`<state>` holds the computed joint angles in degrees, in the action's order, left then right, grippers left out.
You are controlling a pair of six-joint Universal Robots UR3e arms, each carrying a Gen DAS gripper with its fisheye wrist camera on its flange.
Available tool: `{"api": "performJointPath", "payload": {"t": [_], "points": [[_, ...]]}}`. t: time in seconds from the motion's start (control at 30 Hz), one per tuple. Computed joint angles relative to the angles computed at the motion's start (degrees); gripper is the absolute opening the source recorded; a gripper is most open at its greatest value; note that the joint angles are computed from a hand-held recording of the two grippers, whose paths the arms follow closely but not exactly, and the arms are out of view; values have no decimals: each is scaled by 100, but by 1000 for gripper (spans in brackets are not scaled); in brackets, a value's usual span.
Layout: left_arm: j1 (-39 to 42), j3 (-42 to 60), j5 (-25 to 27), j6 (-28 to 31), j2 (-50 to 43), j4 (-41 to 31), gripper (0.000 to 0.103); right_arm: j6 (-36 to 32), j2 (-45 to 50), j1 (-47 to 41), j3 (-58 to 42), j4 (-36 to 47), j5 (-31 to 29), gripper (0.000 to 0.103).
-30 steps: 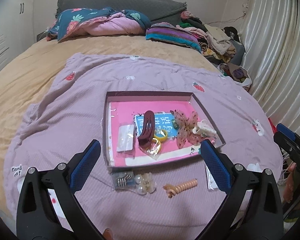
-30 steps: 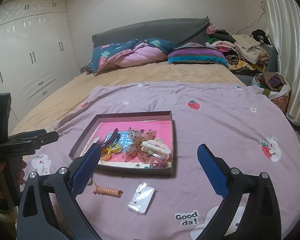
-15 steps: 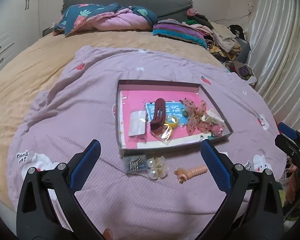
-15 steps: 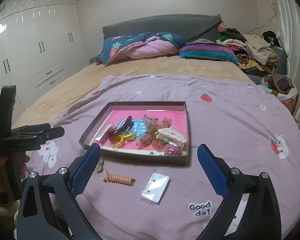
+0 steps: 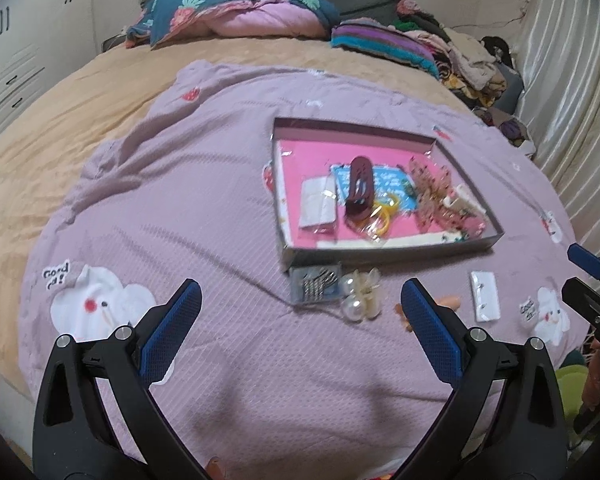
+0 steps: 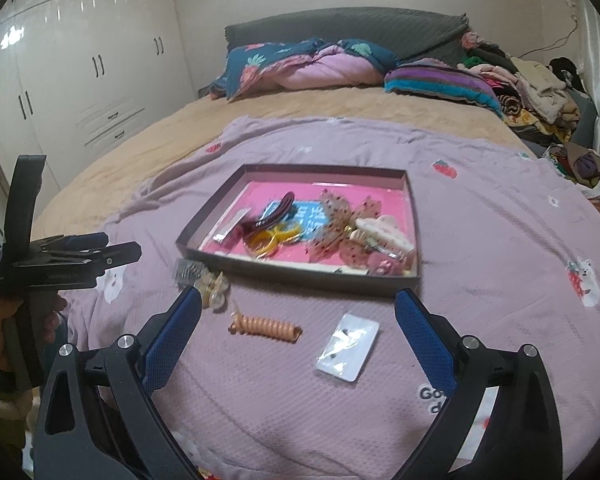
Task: Organize jewelry
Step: 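Grasp the blue hairpin box with the left gripper while the right grasps the peach spiral tie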
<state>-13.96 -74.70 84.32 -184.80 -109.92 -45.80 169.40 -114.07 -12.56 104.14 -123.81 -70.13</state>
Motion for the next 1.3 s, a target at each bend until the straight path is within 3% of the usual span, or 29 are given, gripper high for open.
{"api": "performJointPath", "payload": {"t": [0.33,0.57,0.8,1.0,1.23,1.27,1.3], "points": [[69,-233,106,118,-156,-28,93,46,341,352,228,-246,-264,97],[211,-9,-178,214,-431,-317,93,19,753,606,396,-577,-420,97],[303,628,-571,367,-869,-822,77,-122,1613,1047,287,-909,-626,94],[247,1285,-656,392,-1342,-1172,69,-35,2192,1206,83,-1052,-586,87],[199,1800,-746,278,-1772,-1383,63,-46,2509,1310,52,-1273,-624,69],[195,1837,-749,258,-1814,-1388,63,-79,2483,1296,89,-1304,-611,48],[191,1878,-743,240,-1852,-1395,62,-116,2472,1276,109,-1314,-614,40]]}}
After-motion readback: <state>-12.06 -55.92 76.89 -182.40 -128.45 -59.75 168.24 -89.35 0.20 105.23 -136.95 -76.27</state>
